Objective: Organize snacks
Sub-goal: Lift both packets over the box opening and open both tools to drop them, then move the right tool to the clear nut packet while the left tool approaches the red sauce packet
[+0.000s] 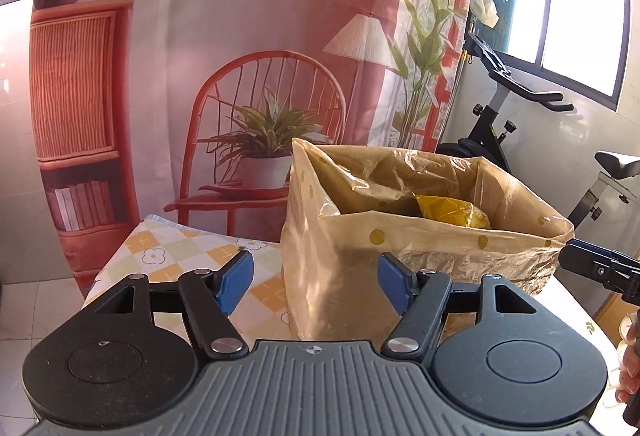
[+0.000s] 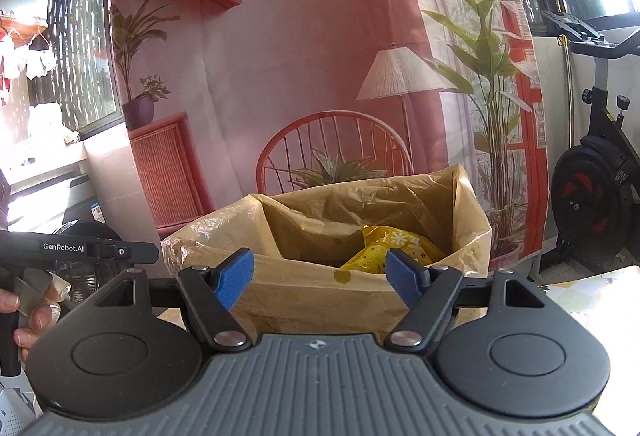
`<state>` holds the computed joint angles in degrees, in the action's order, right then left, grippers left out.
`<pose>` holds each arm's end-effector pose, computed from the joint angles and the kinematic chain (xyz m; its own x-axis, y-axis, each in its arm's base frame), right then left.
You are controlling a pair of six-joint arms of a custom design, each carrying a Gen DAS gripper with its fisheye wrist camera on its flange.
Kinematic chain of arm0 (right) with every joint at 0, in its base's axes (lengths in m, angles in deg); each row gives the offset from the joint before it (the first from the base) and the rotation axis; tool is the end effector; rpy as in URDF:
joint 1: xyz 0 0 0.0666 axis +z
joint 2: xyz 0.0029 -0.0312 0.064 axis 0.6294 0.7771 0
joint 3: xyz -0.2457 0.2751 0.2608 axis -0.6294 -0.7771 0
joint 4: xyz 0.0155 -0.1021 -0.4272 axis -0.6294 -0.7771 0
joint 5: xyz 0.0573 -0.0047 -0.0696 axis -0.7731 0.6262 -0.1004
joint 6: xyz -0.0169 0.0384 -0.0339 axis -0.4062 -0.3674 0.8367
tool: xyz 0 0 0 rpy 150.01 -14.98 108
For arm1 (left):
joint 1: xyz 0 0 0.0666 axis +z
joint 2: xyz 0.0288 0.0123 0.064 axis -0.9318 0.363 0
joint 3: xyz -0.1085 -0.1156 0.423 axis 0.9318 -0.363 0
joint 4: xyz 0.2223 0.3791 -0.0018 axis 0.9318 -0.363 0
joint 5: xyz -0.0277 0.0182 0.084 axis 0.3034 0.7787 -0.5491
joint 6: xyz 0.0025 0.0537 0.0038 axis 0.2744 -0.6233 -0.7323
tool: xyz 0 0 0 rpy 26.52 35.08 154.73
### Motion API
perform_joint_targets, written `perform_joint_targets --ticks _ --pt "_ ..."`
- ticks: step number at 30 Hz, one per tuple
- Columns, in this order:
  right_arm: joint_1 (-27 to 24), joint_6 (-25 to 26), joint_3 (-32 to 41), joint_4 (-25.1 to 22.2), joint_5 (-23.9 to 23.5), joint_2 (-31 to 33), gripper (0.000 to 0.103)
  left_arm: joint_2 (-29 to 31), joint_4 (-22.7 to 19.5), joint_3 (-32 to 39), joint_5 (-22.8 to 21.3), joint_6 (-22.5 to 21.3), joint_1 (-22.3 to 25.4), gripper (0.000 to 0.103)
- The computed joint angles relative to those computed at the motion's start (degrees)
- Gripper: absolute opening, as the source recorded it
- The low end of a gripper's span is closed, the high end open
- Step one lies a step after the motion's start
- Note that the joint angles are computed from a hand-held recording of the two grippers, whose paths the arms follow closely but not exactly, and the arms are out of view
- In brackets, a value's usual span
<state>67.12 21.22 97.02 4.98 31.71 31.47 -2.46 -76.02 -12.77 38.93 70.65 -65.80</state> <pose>0.3302 0.1765 0.4095 -0.3458 0.1562 -0.9252 -0.4015 0.8666 0.2964 0.3779 0.0127 0.4134 -0.4971 -0.0587 -0.8657 0.0856 0.9895 -0.1163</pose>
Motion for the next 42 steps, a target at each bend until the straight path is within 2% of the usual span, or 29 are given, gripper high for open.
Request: perform_joint_targets --ticks 4,7,9,13,15,18,24,38,40,41,42 --pt "2.21 -1.44 -3.77 3.30 2.51 -1.62 0.076 -0.58 -0.47 -2.54 0.50 -1.76 1.14 0.070" --pt "4.17 -2.83 -6.06 4.45 5.02 -1.60 0.066 -0.34 0.16 -4.27 -0.26 -3.61 0.62 0.070" --pt "4.74 -4.62 -6.89 4.18 4.86 -1.09 0.054 -0.22 0.77 -5.29 -0.59 -4.90 0.07 0.069" --pt "5.23 -9.70 -8.72 3.56 3.44 -0.46 0.048 0.18 2.96 -6.66 -1.52 -6.18 -1.12 0.069" --pt "5.10 -10.60 -9.07 2.55 2.96 -0.20 0.042 0.54 4.13 -7.14 -1.79 -5.99 -1.37 0.069" --pt "4.36 -11.17 -9.61 1.38 2.18 0.20 0.038 1.30 5.70 -7.43 -1.96 -4.97 -1.53 0.069" --pt "2.69 -4.21 -8.02 -4.64 0.56 3.75 0.038 2.85 7.22 -8.14 -3.11 -5.88 -2.95 0.069" --pt "1.94 2.20 -3.61 -5.97 -2.79 14.17 0.038 5.60 5.38 -8.00 -2.34 -5.09 -3.44 0.069" --pt "1.77 1.96 -3.40 -6.07 -3.18 15.11 0.030 5.89 5.30 -8.21 -2.11 -5.12 -3.73 0.069" --pt "1.52 1.77 -3.30 -6.17 -3.74 15.45 0.020 6.05 5.26 -8.34 -1.96 -5.38 -3.94 0.069" --pt "1.50 1.75 -3.61 -5.80 -3.88 15.55 0.021 6.21 5.17 -8.46 -1.65 -5.89 -4.13 0.068"
